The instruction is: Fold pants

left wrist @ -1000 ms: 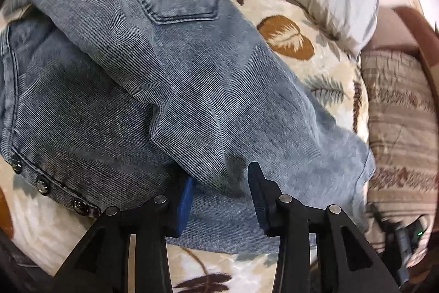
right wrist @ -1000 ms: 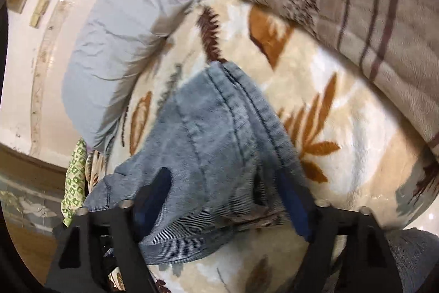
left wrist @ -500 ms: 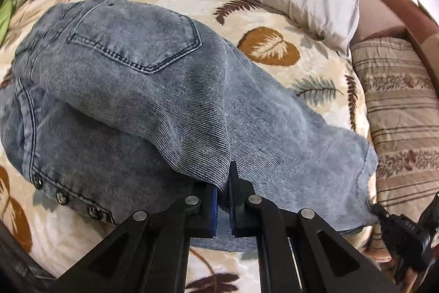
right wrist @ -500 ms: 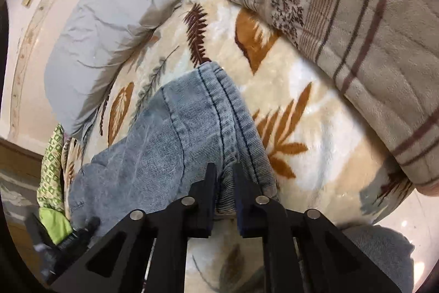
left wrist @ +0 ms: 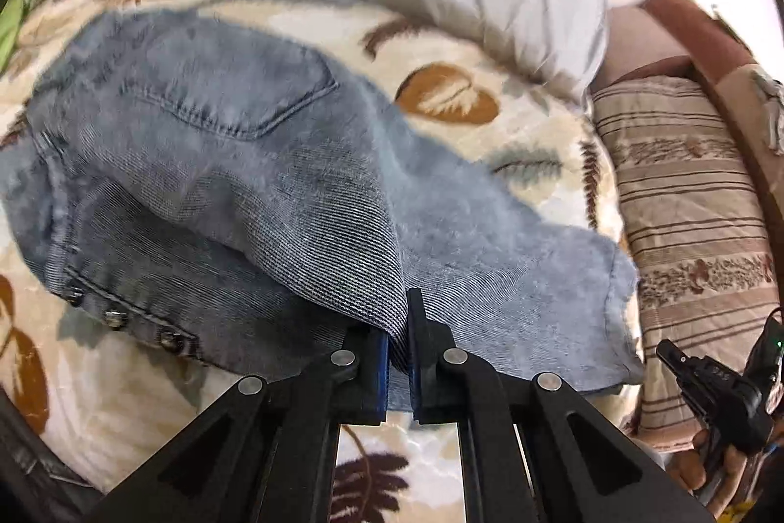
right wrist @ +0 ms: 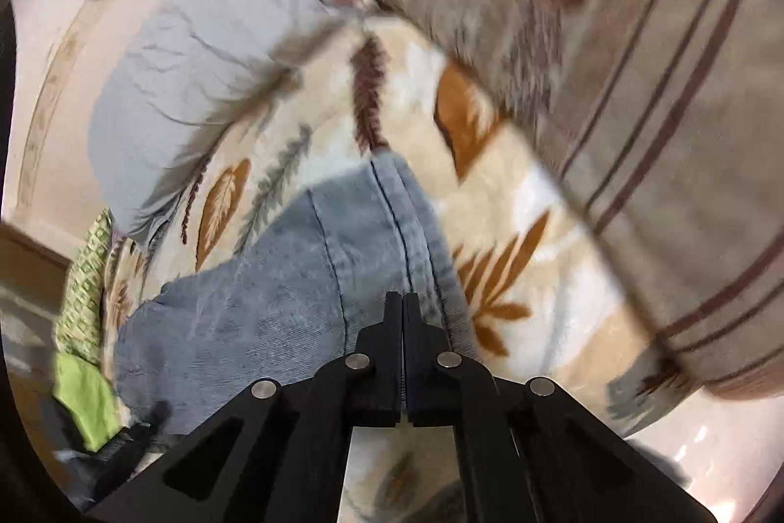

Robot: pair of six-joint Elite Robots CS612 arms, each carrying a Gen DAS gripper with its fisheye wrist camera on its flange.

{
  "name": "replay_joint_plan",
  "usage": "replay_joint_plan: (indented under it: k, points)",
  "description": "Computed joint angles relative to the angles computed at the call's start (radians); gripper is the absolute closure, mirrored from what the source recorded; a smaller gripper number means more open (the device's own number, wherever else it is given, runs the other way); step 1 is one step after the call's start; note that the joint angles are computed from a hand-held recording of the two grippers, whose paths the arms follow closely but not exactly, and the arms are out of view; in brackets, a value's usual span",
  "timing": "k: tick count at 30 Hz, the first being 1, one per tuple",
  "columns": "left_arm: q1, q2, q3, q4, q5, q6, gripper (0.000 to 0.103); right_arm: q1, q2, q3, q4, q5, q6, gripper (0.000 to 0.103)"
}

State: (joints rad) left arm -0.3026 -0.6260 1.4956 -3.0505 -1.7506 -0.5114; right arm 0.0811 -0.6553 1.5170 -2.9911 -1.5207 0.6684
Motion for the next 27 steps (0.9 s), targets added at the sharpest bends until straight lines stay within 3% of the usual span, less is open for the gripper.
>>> replay_joint_plan:
  k: [2,4,6,8,10,11,15,18,23,27]
  points:
    - [-0.005,0.007,-0.008,0.061,0.006,0.009,0.098,0.010,-0.002,0.000,0.036,-0.057,-0.021,0.103]
    - [-0.008,0.020,-0.019,0.141,0.023,0.027,0.097,-0.001,0.004,-0.003,0.064,-0.008,0.014,0.099]
    - [-0.004,0.024,-0.007,0.129,0.004,0.026,0.096,-0.001,0.004,0.000,0.034,-0.016,0.012,0.091]
    - [-0.005,0.014,0.013,0.096,-0.005,0.053,0.085,0.001,0.001,0.008,0.004,-0.019,-0.004,0.049]
    - [-0.007,0.003,0.027,0.077,-0.011,0.091,0.070,0.007,-0.003,0.019,-0.044,-0.029,-0.030,0.040]
    - [-0.009,-0.005,0.036,0.072,-0.012,0.109,0.069,0.012,-0.005,0.028,-0.082,-0.044,-0.044,0.035]
    - [0.001,-0.052,0.104,0.001,-0.051,0.157,0.068,0.043,-0.017,0.037,-0.136,-0.078,-0.082,0.031]
    - [0.018,-0.080,0.147,-0.049,-0.042,0.135,0.062,0.077,-0.013,0.041,-0.226,-0.084,-0.106,0.020]
    - [0.055,-0.119,0.199,-0.084,-0.002,0.076,0.058,0.117,0.026,-0.019,-0.243,0.047,-0.209,0.020]
    - [0.095,-0.139,0.212,-0.085,0.005,0.023,0.057,0.141,0.057,-0.083,-0.166,0.150,-0.272,0.020]
